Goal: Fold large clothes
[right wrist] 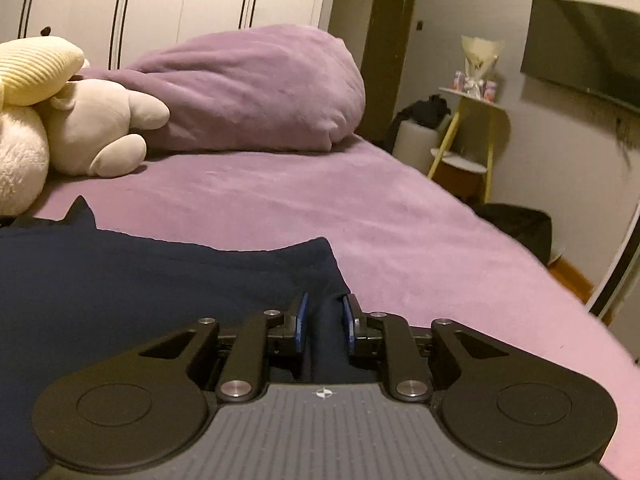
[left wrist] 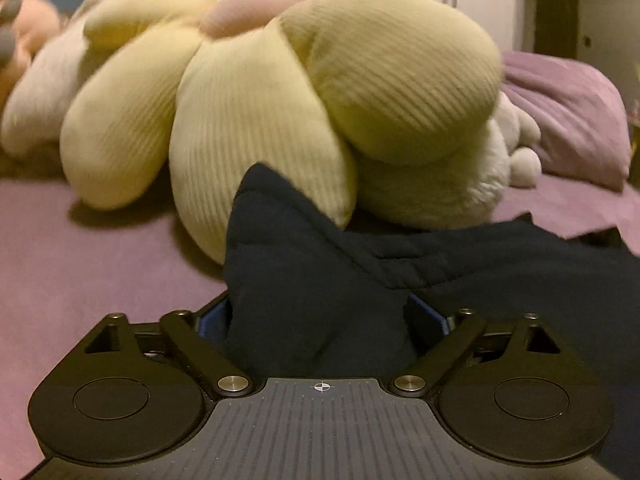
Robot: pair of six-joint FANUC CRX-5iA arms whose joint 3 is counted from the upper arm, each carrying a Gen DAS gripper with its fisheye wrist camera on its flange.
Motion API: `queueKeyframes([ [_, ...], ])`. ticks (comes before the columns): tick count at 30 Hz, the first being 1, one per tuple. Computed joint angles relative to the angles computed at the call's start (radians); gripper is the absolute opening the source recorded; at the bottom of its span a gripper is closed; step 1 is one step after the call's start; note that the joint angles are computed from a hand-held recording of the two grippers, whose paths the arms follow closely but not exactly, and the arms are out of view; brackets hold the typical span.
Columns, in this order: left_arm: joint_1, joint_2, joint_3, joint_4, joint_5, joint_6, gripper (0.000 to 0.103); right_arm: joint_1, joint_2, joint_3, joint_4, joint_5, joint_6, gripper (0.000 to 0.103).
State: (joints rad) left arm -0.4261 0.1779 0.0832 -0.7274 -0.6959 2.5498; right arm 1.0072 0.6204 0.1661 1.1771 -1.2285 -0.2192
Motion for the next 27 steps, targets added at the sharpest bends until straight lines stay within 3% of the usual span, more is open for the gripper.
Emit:
queueKeyframes([
  [6, 0.025, -0.001, -0.026, 0.033, 0.054, 0.018, 0.099, -0.023, -0.031, -0.076, 0.042, 0.07, -0.114, 0.022],
  [13, 0.023, -0.008, -0.03, 0.028, 0.044, 0.03, 0.101, -0.022, -0.034, -0.084, 0.049, 0.07, -0.137, 0.022],
  [15, 0.026, -0.009, -0.032, 0.031, 0.049, 0.03, 0.101, -0.02, -0.038, -0.089, 0.051, 0.064, -0.154, 0.029],
  [21, 0.071, -0.022, -0.071, 0.106, 0.121, 0.016, 0.103, -0.025, -0.044, -0.105, 0.062, 0.079, -0.19, 0.031],
  [27, 0.087, -0.121, -0.175, 0.05, 0.206, 0.211, 0.102, -0.042, -0.078, -0.16, 0.089, 0.128, -0.289, 0.041],
])
